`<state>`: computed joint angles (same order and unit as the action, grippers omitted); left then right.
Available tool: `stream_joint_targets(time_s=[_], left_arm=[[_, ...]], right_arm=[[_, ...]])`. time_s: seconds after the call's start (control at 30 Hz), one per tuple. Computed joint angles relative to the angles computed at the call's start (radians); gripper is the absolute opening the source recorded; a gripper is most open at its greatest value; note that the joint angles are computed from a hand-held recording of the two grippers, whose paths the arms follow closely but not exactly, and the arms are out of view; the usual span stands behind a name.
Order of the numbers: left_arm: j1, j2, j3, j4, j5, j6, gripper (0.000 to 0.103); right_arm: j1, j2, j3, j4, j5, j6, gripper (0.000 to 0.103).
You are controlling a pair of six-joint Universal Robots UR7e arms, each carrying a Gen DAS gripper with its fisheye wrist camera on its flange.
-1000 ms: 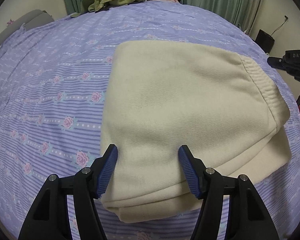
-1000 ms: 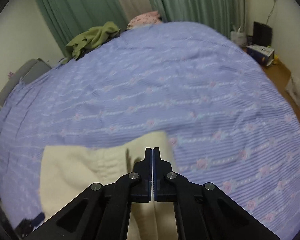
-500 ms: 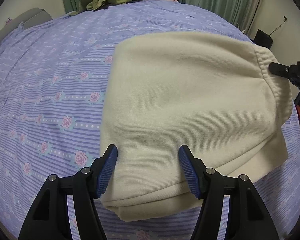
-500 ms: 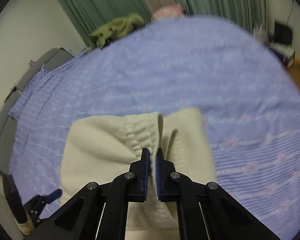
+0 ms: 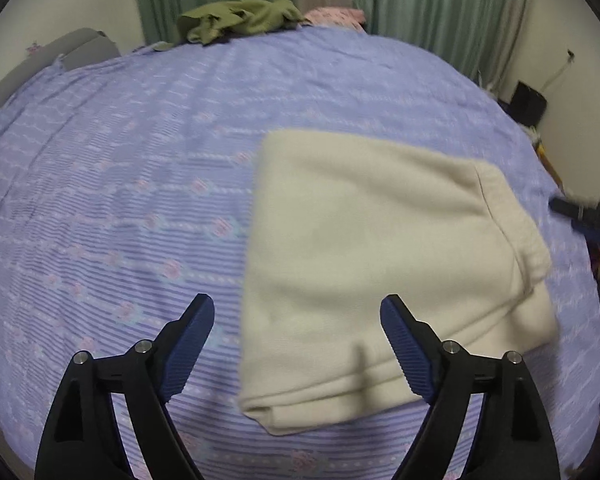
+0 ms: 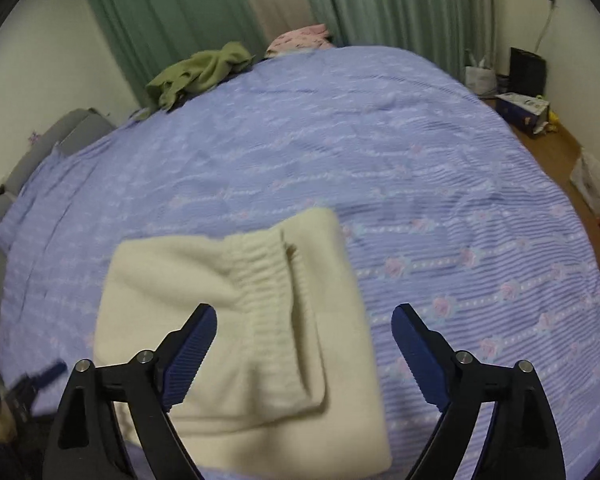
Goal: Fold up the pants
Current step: 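Grasp the waistband with the right gripper while the left grasps the folded bundle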
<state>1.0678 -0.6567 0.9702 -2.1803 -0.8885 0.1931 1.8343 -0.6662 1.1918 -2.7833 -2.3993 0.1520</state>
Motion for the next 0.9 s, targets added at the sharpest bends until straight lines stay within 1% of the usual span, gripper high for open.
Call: stream_joint_targets(time_s=[0.03,0.1,0.17,0.23,0.27,0.33,0.43,0.5,0.63,0.7,0.77,0.83,0.9], left_arm=[[0.003,0.008,-0.018,0.009,0.003,-0.002,0.087],[0.009,0.028,-0.055,0.033,0.018,-0.007,0.087],[0.016,0.053,-0.099,0.064,0.031,-0.009,0.087],[0.02,0.066,-0.119,0.073,0.03,-0.008,0.087],[0.023,0.074,-0.134,0.086,0.025,-0.01,0.087],[0.031,0.091,-0.173,0.123,0.009,-0.032,0.087],[0.052,0.135,-0.276,0.241,-0.062,-0.124,0.087],[0.055,0.165,-0.33,0.294,-0.08,-0.153,0.087],[0.053,0.194,-0.366,0.31,-0.082,-0.129,0.087],[0.055,0.209,-0.388,0.316,-0.084,-0.11,0.089],[0.058,0.235,-0.432,0.339,-0.083,-0.089,0.089],[0.065,0.27,-0.497,0.371,-0.097,-0.071,0.089],[0.074,0.297,-0.551,0.411,-0.111,-0.077,0.091]], right_arm=[[-0.002,0.002,0.001,0.012,0.001,0.005,0.091],[-0.014,0.002,0.0,0.059,0.015,0.043,0.091],[-0.035,0.004,-0.003,0.092,0.066,0.072,0.091],[-0.051,0.015,-0.018,0.149,0.064,0.106,0.091],[-0.06,0.014,-0.013,0.152,0.079,0.1,0.091],[-0.07,0.012,-0.009,0.182,0.077,0.12,0.091],[-0.08,-0.006,0.032,0.169,0.058,0.14,0.091],[-0.093,-0.03,0.071,0.152,0.1,0.164,0.091],[-0.121,-0.05,0.107,0.129,0.175,0.216,0.091],[-0.131,-0.06,0.124,0.118,0.21,0.247,0.09],[-0.135,-0.063,0.135,0.102,0.222,0.242,0.089],[-0.135,-0.063,0.133,0.102,0.234,0.233,0.086],[-0.133,-0.059,0.125,0.103,0.248,0.215,0.081]])
